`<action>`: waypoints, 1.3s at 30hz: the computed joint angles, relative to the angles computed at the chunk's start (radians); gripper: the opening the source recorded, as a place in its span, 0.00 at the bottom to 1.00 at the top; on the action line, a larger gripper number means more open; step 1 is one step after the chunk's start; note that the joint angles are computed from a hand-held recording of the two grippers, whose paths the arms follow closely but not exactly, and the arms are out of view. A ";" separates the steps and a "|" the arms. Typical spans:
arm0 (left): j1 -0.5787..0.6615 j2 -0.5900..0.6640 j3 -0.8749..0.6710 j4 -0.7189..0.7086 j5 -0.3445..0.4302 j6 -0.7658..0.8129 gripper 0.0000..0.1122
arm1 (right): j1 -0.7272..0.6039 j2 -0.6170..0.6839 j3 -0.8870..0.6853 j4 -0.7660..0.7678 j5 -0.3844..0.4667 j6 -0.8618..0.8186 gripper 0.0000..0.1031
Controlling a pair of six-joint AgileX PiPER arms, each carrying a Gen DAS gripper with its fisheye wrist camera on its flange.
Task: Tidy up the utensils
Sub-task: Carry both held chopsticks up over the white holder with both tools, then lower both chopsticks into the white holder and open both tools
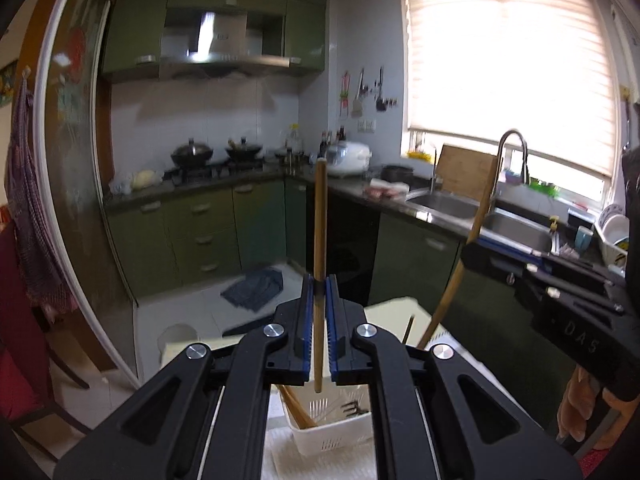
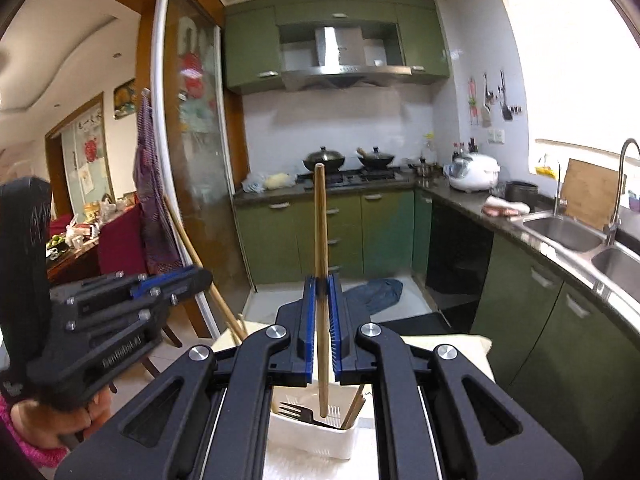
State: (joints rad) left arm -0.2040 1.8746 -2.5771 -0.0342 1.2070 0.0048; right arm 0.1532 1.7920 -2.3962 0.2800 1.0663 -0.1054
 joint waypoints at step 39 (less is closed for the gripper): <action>-0.339 -0.960 1.335 0.535 -0.392 -0.491 0.86 | -0.547 -0.958 1.273 0.649 -0.044 -0.727 0.96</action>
